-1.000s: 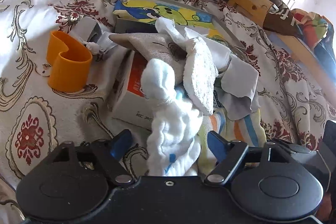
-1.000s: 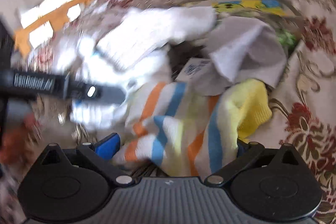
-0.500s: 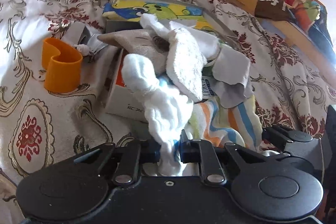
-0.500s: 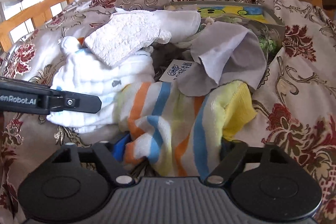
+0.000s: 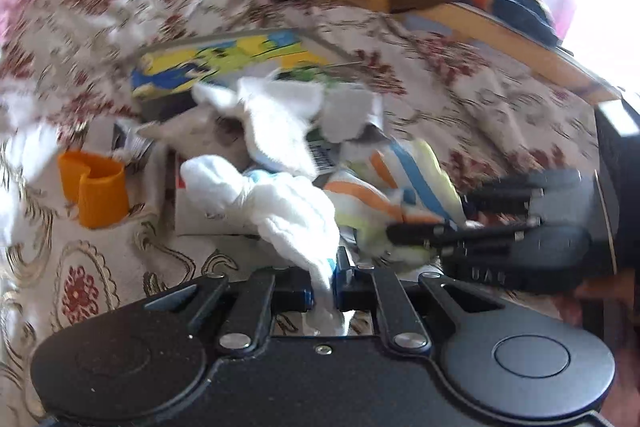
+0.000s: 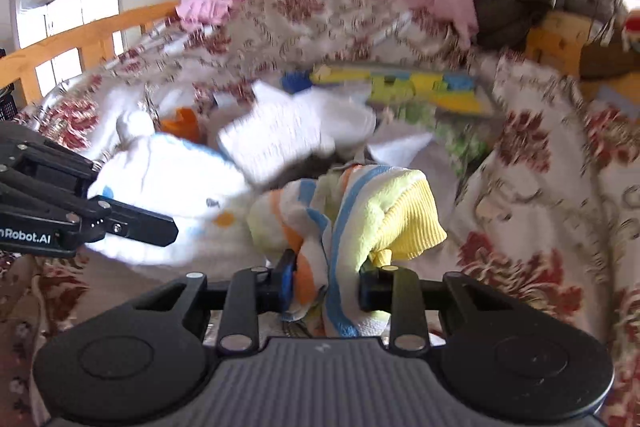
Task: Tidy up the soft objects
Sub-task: 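Lift both held cloths and carry them over the painted tray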
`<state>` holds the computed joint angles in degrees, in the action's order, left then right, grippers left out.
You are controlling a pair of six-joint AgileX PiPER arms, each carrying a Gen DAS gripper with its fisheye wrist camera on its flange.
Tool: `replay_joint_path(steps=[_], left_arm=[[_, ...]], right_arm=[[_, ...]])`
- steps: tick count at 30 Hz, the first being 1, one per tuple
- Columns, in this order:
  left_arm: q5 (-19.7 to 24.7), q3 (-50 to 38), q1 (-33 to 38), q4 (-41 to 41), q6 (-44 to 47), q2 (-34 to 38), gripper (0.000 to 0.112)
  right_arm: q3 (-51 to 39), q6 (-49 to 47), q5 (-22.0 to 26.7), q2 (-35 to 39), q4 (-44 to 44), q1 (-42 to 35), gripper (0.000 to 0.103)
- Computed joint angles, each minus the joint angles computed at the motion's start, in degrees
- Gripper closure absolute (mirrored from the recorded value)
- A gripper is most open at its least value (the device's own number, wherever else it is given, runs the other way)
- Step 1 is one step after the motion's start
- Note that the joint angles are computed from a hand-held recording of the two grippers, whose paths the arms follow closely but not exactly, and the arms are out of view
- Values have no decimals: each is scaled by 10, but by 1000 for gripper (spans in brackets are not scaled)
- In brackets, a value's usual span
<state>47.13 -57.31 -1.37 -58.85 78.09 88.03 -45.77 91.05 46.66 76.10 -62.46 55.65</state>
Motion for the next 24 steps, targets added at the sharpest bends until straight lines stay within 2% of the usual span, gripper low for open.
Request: replay_joint_path(steps=[5, 9, 13, 17, 22, 24], left_arm=[[72, -7, 47, 4, 52, -24, 103], [118, -29, 75, -7, 69, -34, 103], [149, -87, 81, -3, 37, -29, 103], [145, -168, 60, 20, -20, -17, 103], [119, -308, 14, 63, -105, 35, 103], [81, -349, -10, 79, -144, 56, 103]], right_arm=[[-16, 10, 95, -18, -17, 81, 71], [-18, 20, 116, -39, -31, 91, 71], [-27, -7, 104, -63, -43, 64, 71], [-58, -92, 41, -78, -44, -21, 70], [-149, -233, -111, -42, 41, -197, 70], [-198, -304, -159, -4, 99, -259, 70]])
